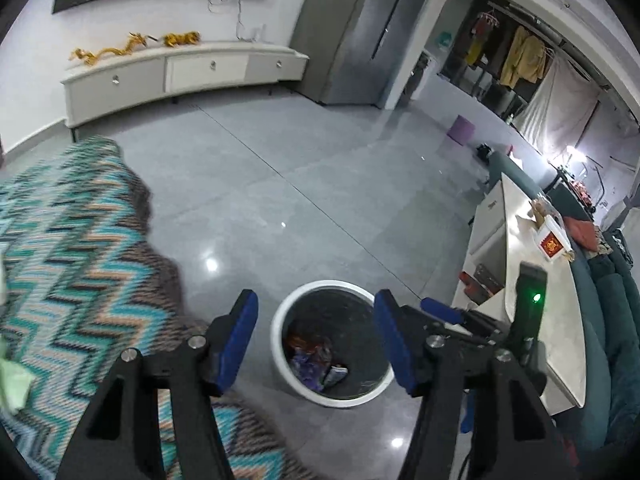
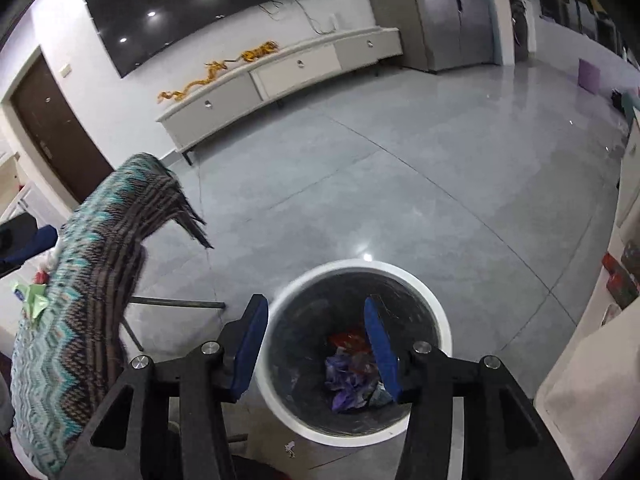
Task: Collect trash
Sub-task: 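Drop both held items into the trash bin by opening both grippers, then grasp the green bag with the right gripper while the left grasps the pink snack bag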
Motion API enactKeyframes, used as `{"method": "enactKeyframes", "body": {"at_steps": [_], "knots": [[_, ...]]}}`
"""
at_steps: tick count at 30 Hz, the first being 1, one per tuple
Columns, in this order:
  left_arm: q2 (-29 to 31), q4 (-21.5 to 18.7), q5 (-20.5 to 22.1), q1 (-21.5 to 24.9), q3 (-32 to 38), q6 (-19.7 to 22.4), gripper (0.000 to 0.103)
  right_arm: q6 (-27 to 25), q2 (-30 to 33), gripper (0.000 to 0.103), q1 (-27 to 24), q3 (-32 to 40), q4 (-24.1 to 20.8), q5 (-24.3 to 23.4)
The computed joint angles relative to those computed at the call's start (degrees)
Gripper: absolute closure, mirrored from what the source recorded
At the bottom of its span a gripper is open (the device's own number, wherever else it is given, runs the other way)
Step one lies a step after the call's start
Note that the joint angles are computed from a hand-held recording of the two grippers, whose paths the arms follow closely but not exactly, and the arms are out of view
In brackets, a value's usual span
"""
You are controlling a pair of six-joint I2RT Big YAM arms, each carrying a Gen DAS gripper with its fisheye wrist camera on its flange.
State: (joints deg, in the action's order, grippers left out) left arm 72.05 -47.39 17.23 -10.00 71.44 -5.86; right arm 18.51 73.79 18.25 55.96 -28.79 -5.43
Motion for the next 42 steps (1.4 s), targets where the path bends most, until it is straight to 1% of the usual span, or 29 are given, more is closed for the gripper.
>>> {"method": "enactKeyframes", "body": {"at_steps": [4,8,10,11,13,16,18,21,24,26,27,29,34,37,41,42], "knots": [[-5.19,-0.28,0.23,4.48,-3.19,1.93,0.045,-0.52,-0.62,0.055,3.80,2.31,-0.89,1.04],[-10.76,-0.73,2.10,11.37,-6.54,3.87,0.045,-1.26,-0.05,0.055,8.31,5.47,-2.04,2.13],[-13.83,-1.11,3.86,16.24,-8.33,5.85,0.045,-1.54,0.65,0.055,10.63,7.19,-2.43,2.49],[-14.79,-1.22,4.35,17.98,-8.96,6.50,0.045,-1.85,1.14,0.055,12.05,8.23,-2.68,2.65],[-16.72,-2.24,6.66,23.96,-10.16,8.76,0.045,-2.65,2.35,0.055,14.57,10.46,-3.13,2.59],[-17.45,-3.70,9.47,32.04,-10.73,11.51,0.045,-3.59,4.92,0.055,18.24,14.16,-3.61,1.78],[-17.36,-4.36,11.17,38.16,-11.20,13.25,0.045,-4.46,6.96,0.051,20.74,16.83,-4.10,1.47],[-15.99,-4.93,13.09,44.48,-11.33,15.20,0.045,-5.62,10.75,0.050,24.21,21.33,-4.96,0.18],[-14.20,-4.90,14.37,49.11,-11.04,17.17,0.046,-7.13,14.90,0.048,26.90,25.91,-6.13,-1.58],[-12.99,-4.53,14.87,50.95,-10.79,18.17,0.046,-8.36,18.23,0.045,28.48,29.66,-7.24,-2.87],[-12.38,-4.28,15.03,51.51,-10.69,18.47,0.046,-8.86,19.73,0.043,29.14,31.25,-7.62,-3.23],[-11.59,-4.06,15.17,52.20,-10.62,19.08,0.046,-9.76,23.14,0.041,30.34,35.07,-8.75,-4.40],[-8.27,-3.39,14.58,51.74,-9.92,19.86,0.048,-11.39,30.55,0.038,32.31,43.05,-10.70,-6.39],[-6.28,-2.50,13.86,50.69,-9.61,20.54,0.050,-11.39,34.54,0.038,32.75,47.05,-11.80,-7.59],[-4.39,-2.00,13.78,49.32,-8.95,21.07,0.055,-11.67,37.65,0.038,32.62,49.87,-13.28,-9.70],[-4.05,-1.64,13.68,48.96,-8.80,21.28,0.055,-11.70,38.08,0.045,32.53,50.01,-13.28,-10.21]]}}
